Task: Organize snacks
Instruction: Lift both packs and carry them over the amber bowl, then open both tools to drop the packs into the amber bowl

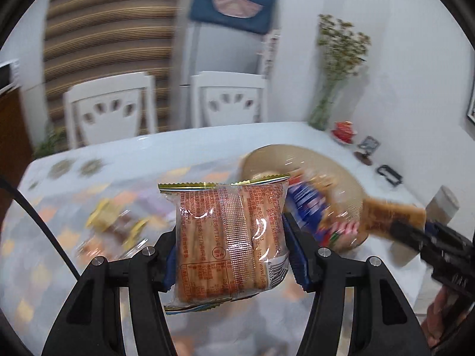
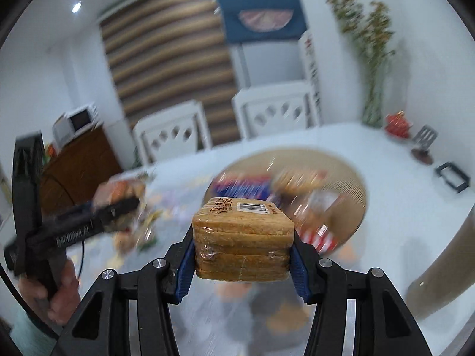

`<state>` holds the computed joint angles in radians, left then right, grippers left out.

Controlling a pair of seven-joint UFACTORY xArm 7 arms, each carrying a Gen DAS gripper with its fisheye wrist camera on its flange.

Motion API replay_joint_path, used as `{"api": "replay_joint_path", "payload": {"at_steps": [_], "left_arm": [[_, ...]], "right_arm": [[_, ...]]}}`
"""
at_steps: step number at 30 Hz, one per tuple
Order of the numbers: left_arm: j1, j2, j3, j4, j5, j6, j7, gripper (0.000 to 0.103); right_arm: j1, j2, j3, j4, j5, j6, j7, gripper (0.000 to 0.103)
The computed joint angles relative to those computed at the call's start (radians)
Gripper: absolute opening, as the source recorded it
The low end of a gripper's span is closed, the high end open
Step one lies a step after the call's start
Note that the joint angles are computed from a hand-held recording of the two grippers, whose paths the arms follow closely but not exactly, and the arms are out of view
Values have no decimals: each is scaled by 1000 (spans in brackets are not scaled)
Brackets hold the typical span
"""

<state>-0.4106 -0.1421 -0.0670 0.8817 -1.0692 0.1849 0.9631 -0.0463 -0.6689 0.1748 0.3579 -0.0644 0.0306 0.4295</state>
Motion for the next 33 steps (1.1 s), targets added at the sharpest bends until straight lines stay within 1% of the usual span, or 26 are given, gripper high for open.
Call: {"api": "replay_joint_path", "payload": {"at_steps": [2,4,5,8,10,12,13,14,15,16,17,18,19,20,22,24,26,27,28,31,32,33], "left_arm": [[1,74,-15,83,34,25,-22,57],[20,152,-42,170,86,53,-75,57],[30,188,-55,214,95,72,-86,57],[52,286,-94,335,147,95,-132,57],[51,343,-113,403,216,82,-184,57],[51,378,-128,441,275,73,-224,59],[46,398,-127,465,322,85,-260,61],[46,412,-127,482,359,100,-289,64],[48,424,-129,497,388,113,-316,68],[51,431,-131,505,415,124,-342,77],[62,432,-139,505,426,134,-356,81],[82,427,-158,497,414,138,-348,80],[116,413,-189,480,377,145,-316,80],[131,404,-202,468,370,140,-310,80],[158,362,-219,416,339,112,-287,81],[178,321,-222,374,297,117,-259,81],[182,275,-200,327,279,131,-264,81],[188,242,-192,293,241,135,-240,81],[189,212,-177,260,210,136,-220,81],[177,127,-122,170,178,144,-197,80],[172,96,-102,136,174,145,-193,80],[168,61,-82,97,170,140,-194,80]], "right_arm": [[-82,55,28,45,-3,-42,27,53],[-163,121,59,99,1,-59,65,53],[-211,161,80,132,0,-61,88,53],[-435,259,234,234,-54,-43,195,53],[-523,308,292,279,-97,-42,251,53],[-654,327,394,309,-167,-31,336,53],[-677,349,412,328,-188,-14,348,55],[-658,368,394,337,-167,4,318,60],[-612,379,345,337,-180,20,324,61],[-573,381,309,333,-170,33,315,62],[-499,382,241,321,-141,32,277,62],[-458,382,202,311,-133,25,261,62],[-423,372,171,298,-129,22,252,62],[-395,360,146,283,-132,19,247,62],[-347,338,103,259,-140,18,244,62],[-266,318,34,237,-121,28,229,62],[-146,304,-67,213,-66,25,180,62],[-93,293,-109,199,-36,18,153,62],[-68,281,-124,187,-18,15,139,62],[-27,245,-127,160,16,17,118,62],[11,232,-143,152,34,17,98,62],[29,227,-146,150,45,20,86,62]]}}
